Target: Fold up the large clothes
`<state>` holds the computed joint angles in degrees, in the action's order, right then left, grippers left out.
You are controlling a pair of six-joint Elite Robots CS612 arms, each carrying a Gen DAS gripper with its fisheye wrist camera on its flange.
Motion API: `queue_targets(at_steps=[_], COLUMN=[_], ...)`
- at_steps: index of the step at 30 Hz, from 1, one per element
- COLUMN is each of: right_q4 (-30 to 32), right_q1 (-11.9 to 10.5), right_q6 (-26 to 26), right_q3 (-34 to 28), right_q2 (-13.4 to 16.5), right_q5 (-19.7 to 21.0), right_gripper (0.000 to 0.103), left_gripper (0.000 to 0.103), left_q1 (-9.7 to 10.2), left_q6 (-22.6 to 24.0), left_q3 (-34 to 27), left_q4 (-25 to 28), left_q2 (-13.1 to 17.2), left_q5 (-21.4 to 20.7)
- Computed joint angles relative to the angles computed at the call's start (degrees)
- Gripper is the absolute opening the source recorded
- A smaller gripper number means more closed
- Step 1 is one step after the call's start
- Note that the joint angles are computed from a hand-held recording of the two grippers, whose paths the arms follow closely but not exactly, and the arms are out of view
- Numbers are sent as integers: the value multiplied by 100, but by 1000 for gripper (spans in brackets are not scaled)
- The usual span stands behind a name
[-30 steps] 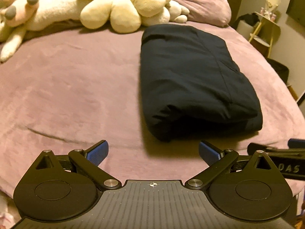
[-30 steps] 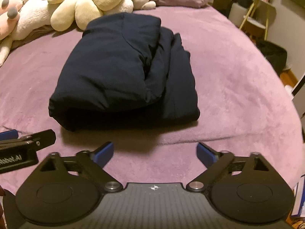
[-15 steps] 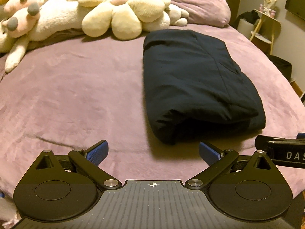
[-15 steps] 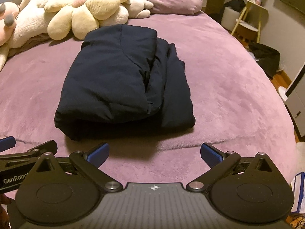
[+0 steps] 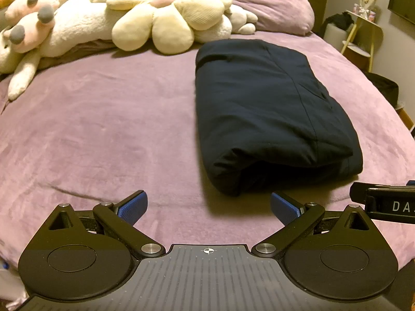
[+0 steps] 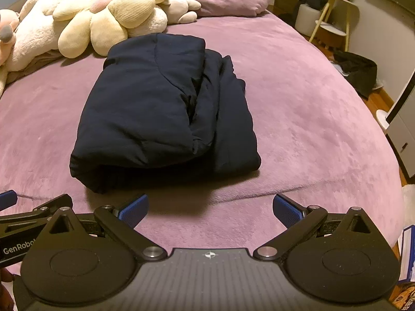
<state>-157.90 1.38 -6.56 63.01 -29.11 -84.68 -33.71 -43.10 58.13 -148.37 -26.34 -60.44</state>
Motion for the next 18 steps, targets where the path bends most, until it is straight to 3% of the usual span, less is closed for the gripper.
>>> queue_targets(at_steps=[18], right_q4=[43], right_q1=[9], right_q6=[41], right_q3=[7], right_q2=[-5], right_q5=[9], right_gripper=[102], left_gripper=[103], left_q1=[14], left_q6=[41], left_q3=[-46], left_q4=[139], left_q2=[15], left_q5=[-45])
